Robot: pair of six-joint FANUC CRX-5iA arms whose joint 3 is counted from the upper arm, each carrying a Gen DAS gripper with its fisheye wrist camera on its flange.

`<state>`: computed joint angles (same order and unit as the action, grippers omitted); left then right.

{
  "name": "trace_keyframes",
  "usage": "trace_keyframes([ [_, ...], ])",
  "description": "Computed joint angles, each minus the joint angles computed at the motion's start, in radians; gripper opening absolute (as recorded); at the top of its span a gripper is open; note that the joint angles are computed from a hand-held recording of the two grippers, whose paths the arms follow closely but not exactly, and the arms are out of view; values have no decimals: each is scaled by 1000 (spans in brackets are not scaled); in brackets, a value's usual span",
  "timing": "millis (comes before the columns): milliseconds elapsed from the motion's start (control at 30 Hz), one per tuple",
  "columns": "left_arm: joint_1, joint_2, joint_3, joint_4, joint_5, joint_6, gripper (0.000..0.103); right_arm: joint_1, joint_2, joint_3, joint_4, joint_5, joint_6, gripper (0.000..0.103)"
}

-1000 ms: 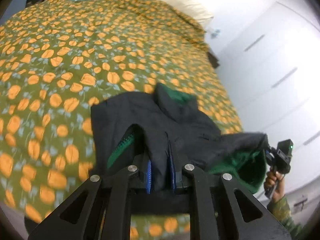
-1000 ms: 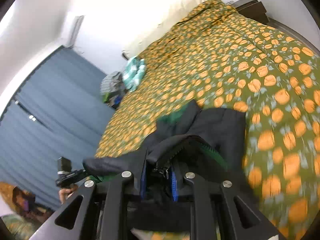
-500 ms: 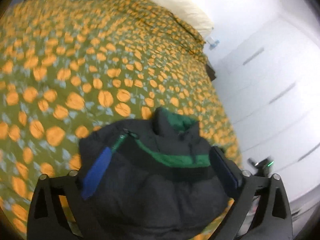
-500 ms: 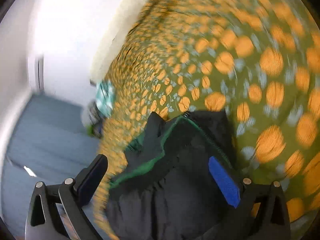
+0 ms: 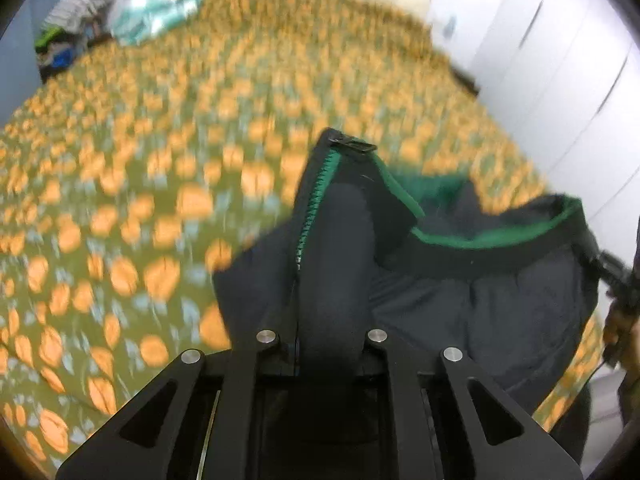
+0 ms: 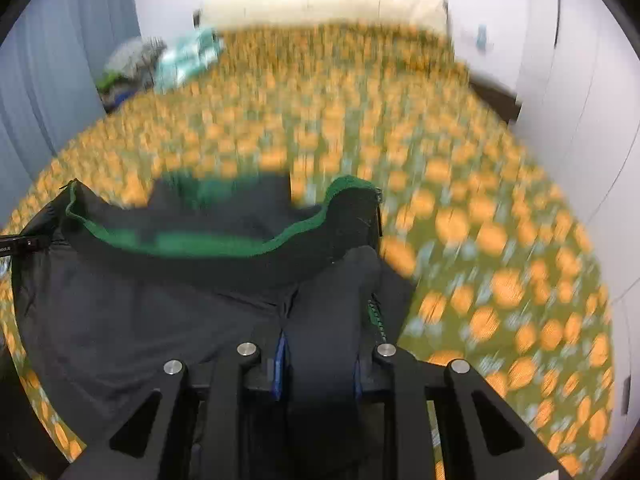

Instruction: Fold large clothes

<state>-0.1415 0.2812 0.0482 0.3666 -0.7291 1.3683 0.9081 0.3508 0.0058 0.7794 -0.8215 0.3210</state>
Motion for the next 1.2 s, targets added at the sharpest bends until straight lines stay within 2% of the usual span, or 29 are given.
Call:
trace_keyframes([
  [67, -17, -4, 12, -47, 85, 69, 13, -17, 5, 0, 121, 10, -75, 23],
  [133, -37, 34, 69, -157, 136, 209, 13, -40, 30, 17, 188, 23, -133, 23],
  [200, -65, 105, 172, -318, 112, 375, 13, -64, 84, 66, 180, 27, -140, 23],
  [300, -95, 210, 293, -466, 31, 502, 13, -83, 171, 144, 92, -3, -80, 23],
  [367, -103, 259, 337, -504, -18, 527, 16, -98, 237, 198, -17, -25, -37, 23],
  [433, -116, 284, 344, -559, -30, 558, 23, -104, 258, 184, -42, -7, -42, 24],
  [533, -143, 286, 319, -648, -4, 622, 30, -117, 269, 134, -3, 61, -105, 27],
  [667, -125, 291, 283, -598, 56, 621, 38, -134, 274, 92, 42, 137, -176, 29],
  [867, -79, 286, 176, -405, 193, 524, 44, -170, 250, -26, 204, 275, -384, 31],
  [1200, -50, 287, 84, -208, 302, 382, 46, -189, 255, -49, 269, 322, -458, 31],
])
